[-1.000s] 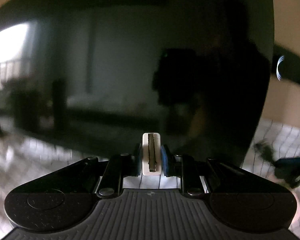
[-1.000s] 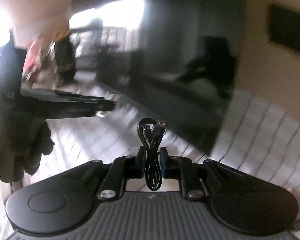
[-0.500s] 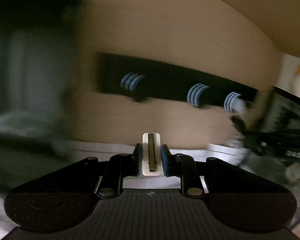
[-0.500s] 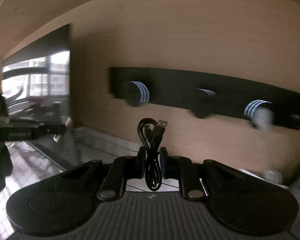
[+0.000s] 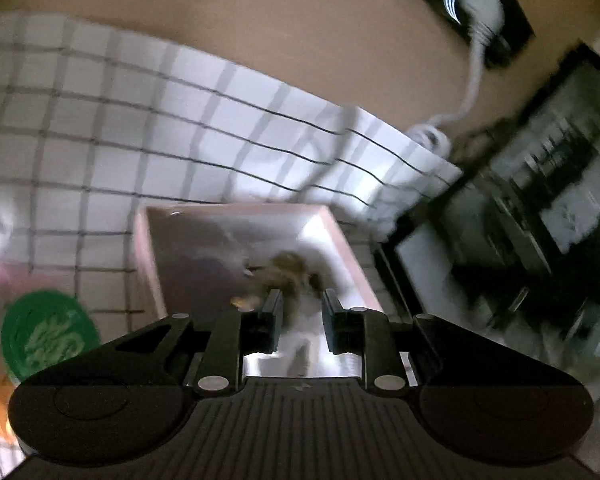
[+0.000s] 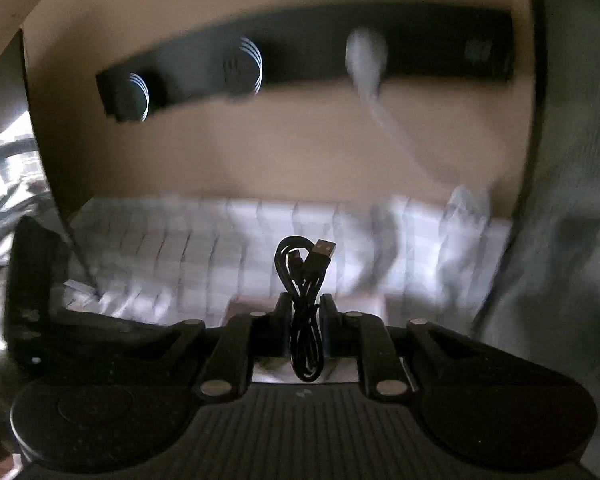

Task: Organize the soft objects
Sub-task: 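Carry the clip and cable over the pink box and open both tools, then grasp the beige bead keychain with the left tool while the right tool returns to the table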

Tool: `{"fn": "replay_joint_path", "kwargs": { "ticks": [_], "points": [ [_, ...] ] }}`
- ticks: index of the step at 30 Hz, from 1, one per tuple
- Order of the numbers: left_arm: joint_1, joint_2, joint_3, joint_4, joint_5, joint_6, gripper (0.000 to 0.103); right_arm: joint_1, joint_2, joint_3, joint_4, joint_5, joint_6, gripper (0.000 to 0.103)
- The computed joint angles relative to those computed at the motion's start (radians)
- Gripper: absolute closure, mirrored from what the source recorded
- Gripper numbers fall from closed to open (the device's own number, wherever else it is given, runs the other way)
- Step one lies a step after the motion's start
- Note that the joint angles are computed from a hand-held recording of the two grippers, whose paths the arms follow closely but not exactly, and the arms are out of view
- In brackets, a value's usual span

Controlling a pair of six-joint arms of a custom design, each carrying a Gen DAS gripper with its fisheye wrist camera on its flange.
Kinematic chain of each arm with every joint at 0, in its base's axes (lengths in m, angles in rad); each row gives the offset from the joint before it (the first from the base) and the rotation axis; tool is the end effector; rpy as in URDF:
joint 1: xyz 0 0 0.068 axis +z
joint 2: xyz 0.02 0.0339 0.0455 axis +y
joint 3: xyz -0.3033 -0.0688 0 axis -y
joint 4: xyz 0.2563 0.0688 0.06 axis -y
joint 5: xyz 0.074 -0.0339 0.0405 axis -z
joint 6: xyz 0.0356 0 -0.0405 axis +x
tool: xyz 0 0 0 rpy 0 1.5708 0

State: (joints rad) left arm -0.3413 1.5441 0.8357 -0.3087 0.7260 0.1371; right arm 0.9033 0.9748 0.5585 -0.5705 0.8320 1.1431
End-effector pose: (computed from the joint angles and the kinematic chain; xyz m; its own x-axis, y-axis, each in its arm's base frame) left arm 0.2734 -0.1222 0.2099 -0.7148 0.3624 -0.5981 0.6834 0.5434 -0.4875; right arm 0.1212 0.1113 0.2340 -0.4658 0.3988 -0.7899 0.3552 0.9019 0.2459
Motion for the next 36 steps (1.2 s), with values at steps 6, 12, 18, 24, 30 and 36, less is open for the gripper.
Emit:
{"fn": "replay_joint_path", "kwargs": {
  "ticks": [6, 12, 18, 24, 30, 36],
  "points": [
    [0.192, -0.107, -0.072, -0.08, 0.048, 0.113, 0.08, -0.174, 0.239, -0.159, 0.448, -0.357, -0.096, 0.089],
    [0.552, -0.131, -0.079, -0.344, 0.082, 0.488, 0.08, -0.354, 0.558, -0.137, 0.615, -0.59, -0.102, 0.089],
    [0.937, 0.033, 0.026, -0.4, 0.025, 0.68, 0.08, -0.289, 0.502, -0.18, 0.65, -0.544, -0.004, 0.081],
    [1.088, 0.194, 0.224, -0.367, -0.003, 0.638, 0.08, -0.081, 0.417, -0.1, 0.539, -0.308, 0.171, 0.074],
    [1.087, 0.244, 0.402, -0.352, 0.069, 0.629, 0.08, 0.02, 0.571, 0.233, 0.532, -0.181, 0.073, 0.074],
    [1.006, 0.306, 0.486, -0.346, 0.109, 0.794, 0.08, 0.067, 0.818, 0.59, 0.512, -0.094, -0.046, 0.073]
  ]
}}
